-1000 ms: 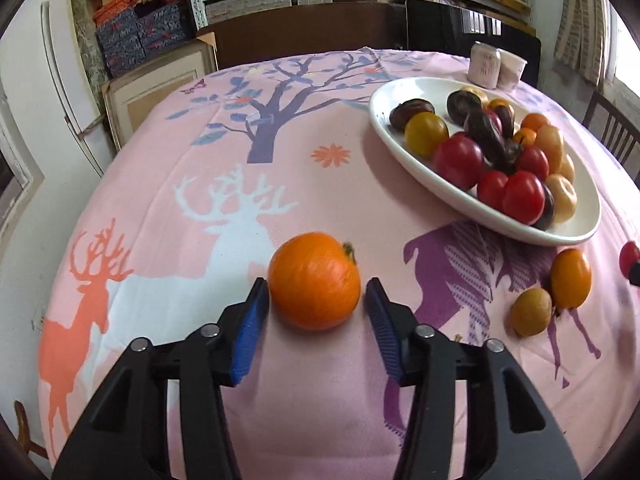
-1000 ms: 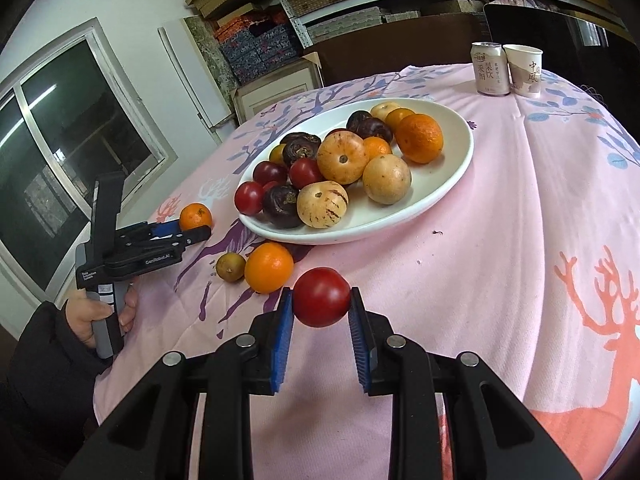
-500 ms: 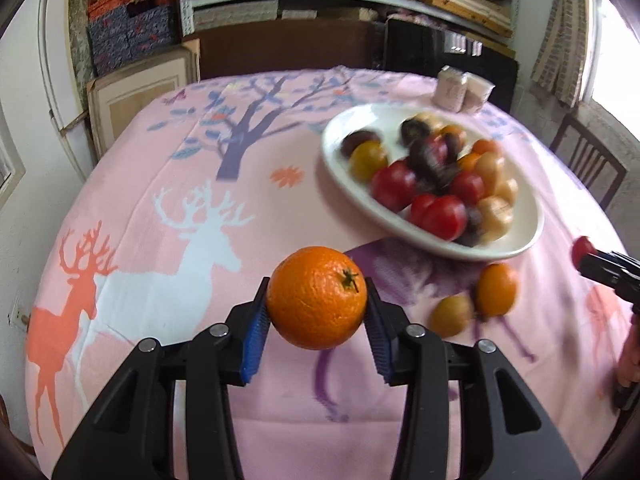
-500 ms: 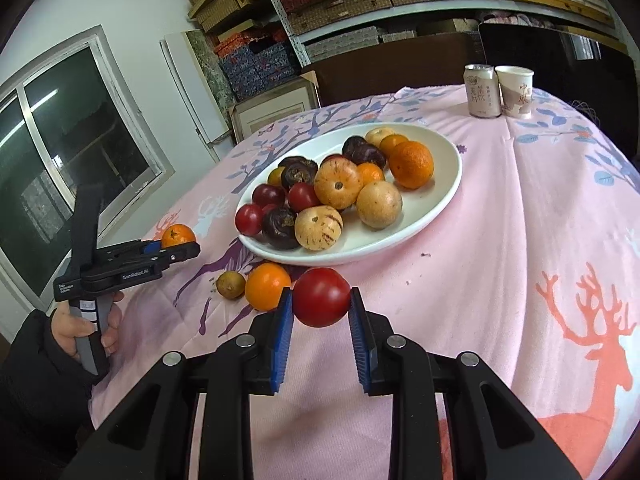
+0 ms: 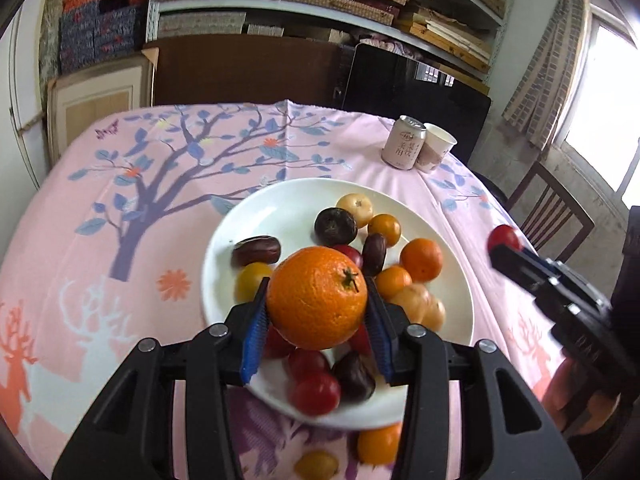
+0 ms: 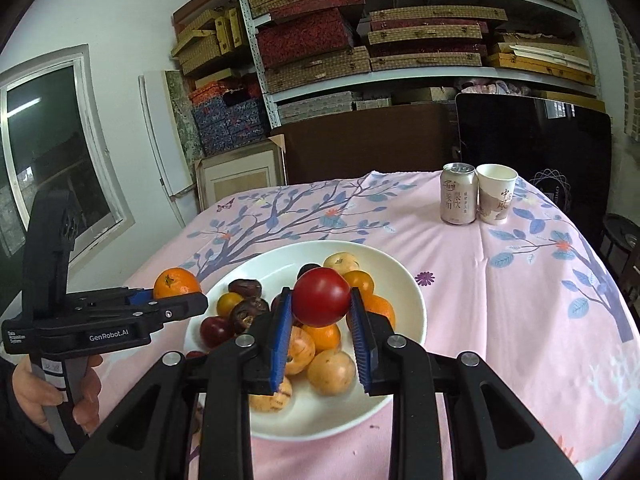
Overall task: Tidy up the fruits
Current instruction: 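Lower the mandarin and red tomato onto the white plate and open both tools, then grasp a small yellow-green fruit with the left tool while the right tool grasps an orange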
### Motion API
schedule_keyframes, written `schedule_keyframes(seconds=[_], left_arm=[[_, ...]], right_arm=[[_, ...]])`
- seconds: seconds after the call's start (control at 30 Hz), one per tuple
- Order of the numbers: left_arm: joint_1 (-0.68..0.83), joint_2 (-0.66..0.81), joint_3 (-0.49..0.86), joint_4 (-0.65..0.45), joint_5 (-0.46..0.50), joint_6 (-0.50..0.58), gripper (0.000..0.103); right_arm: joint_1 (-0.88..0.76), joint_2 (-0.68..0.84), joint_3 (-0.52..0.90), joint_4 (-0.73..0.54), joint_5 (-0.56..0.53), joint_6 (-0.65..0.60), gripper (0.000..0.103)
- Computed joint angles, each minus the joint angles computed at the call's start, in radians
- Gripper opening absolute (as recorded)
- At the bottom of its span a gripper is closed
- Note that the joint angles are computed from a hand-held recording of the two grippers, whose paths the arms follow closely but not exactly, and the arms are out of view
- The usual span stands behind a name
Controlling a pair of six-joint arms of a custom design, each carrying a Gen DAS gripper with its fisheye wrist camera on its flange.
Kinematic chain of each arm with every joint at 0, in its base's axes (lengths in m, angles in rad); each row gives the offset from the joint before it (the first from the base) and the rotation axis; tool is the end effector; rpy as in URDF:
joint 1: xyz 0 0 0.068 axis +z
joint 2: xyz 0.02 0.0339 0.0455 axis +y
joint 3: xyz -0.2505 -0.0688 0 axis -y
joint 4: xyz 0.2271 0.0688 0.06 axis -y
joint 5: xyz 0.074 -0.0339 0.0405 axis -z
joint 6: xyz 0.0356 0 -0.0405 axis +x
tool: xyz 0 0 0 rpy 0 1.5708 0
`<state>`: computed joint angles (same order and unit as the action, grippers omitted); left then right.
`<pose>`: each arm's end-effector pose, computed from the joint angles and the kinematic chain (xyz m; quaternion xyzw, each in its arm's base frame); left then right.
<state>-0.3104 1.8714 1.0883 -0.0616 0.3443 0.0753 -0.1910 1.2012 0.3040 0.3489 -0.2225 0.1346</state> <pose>0.3475 -0.1241 0.1547 0.2362 0.8923 -0.2001 0.3287 0.2085 -0.0323 0.1503 0.0869 0.8641 0.0831 0.4888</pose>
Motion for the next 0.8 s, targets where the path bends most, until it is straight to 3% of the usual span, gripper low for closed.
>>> schedule_keyframes(seconds=[0.13,0.17,0.23,0.3,0.4,0.47,0.53,0.67,0.73,0.8], left_arm=[[-0.019,0.125,0.127,-0.039,-0.011,-0.034,0.044],[-0.016,0.137,0.141,-0.042,0.001,-0.045,0.045],[-0.004,0.132,0.129,-0.023,0.024,-0.062,0.056],[0.012,0.100,0.088,0.007,0.046,-0.069,0.058],[0.043,0.009,-0.017,0.038,0.089,-0.042,0.059],[0.073,-0.082,-0.123,0.066,0.108,-0.006,0.064],[0.115,-0.172,-0.230,0.099,0.137,0.025,0.078],[0.198,-0.258,-0.358,0.066,0.198,0.135,0.078],[0.218,-0.269,-0.419,0.069,0.190,0.214,0.078],[0.218,-0.279,-0.502,0.140,0.151,0.265,0.078]], right_arm=[[0.012,0.211,0.052,0.129,0.003,-0.010,0.030],[0.009,0.227,0.050,0.148,-0.003,-0.015,0.040],[0.000,0.207,0.021,0.181,-0.008,-0.004,0.050],[-0.028,0.165,0.003,0.156,-0.047,-0.001,0.050],[-0.064,0.030,-0.052,0.083,-0.091,0.000,0.051],[-0.090,-0.088,-0.094,0.011,-0.119,-0.009,0.051],[-0.119,-0.225,-0.142,-0.078,-0.144,-0.024,0.054],[-0.131,-0.434,-0.200,-0.261,-0.141,-0.044,0.059],[-0.098,-0.523,-0.216,-0.354,-0.119,-0.045,0.059],[-0.010,-0.642,-0.234,-0.457,-0.056,-0.039,0.059]])
